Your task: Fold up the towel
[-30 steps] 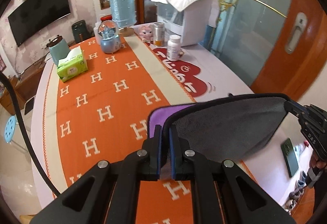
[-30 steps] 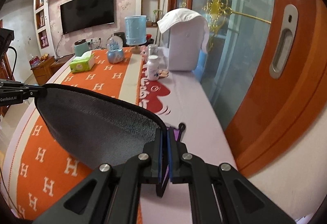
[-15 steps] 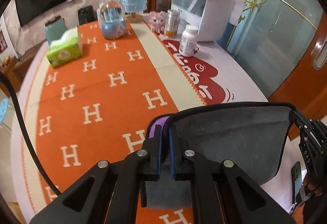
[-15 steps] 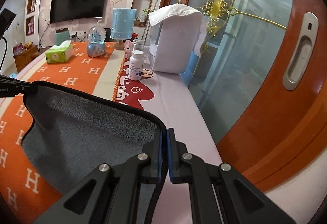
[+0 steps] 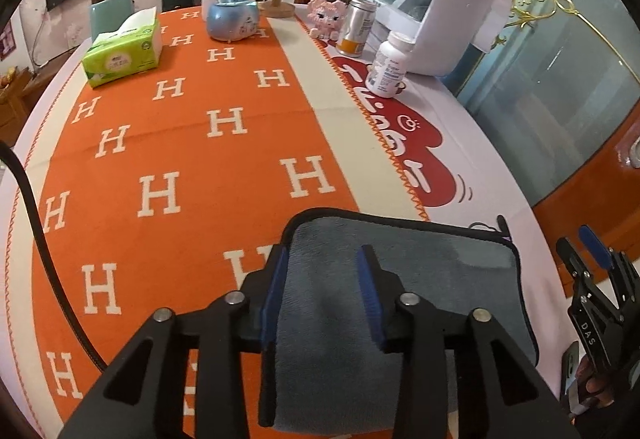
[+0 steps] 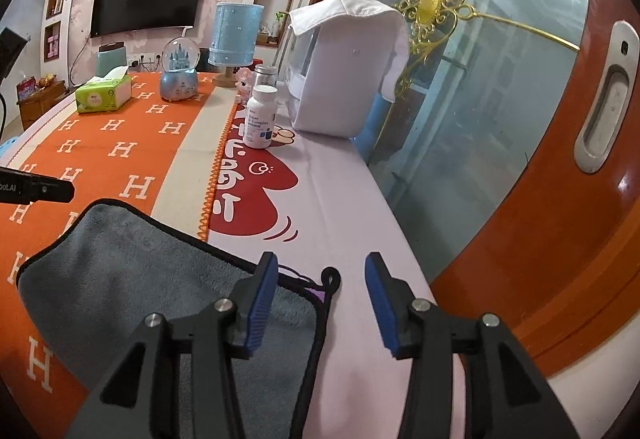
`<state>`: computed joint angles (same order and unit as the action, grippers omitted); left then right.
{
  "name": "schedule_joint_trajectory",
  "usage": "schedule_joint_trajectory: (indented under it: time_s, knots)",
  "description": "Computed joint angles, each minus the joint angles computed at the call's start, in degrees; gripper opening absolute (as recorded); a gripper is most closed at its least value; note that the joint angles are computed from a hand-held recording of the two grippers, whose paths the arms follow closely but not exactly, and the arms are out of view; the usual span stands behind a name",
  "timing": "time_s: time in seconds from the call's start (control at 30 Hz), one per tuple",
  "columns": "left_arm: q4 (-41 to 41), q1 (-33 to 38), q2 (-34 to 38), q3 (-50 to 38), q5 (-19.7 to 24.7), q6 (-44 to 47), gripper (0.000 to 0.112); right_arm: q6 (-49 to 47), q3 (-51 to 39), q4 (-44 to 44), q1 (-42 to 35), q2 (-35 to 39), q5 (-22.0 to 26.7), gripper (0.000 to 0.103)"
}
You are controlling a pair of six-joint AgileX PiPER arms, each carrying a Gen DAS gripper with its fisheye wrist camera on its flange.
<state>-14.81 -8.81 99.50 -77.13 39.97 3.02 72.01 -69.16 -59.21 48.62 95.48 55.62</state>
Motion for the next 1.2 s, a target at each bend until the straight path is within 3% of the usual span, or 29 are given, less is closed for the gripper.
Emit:
schedule_joint_trajectory:
  time_s: [0.07,0.3,0.4,0.63,1.03,1.2]
  knots:
    - [2.3,0.0,-0.5,-0.1,0.4,-2.9,0.054,-0.4,-0.1,0.7,0.2,-0.1,0.2,0.055]
    - [6.9,0.8,-5.6,3.8,0.8,-10.1,0.056,-0.6,1.4,4.3,1.5,-2.2,0.4,0.073]
    - [11.7,0.2,-9.4,7.1,0.6,-14.4,0.067,0.0,2.7,5.1,3.2,-3.5,1.4,0.076]
    - [18.3,-0.7,-18.9,14.2,4.2,-19.3,0.079,1.3,6.6,8.5,7.0,-7.8,1.8,0.084]
    - [16.5,-2.3,-43.4,27.8,16.6,-24.5,0.091,7.8,11.3,11.1,21.8,-14.6,6.4,0.103]
    - [21.2,-9.9,-52.6,29.9,23.8,-33.6,0.097,12.2,11.0,10.3,31.1,-15.8,11.2,0.103]
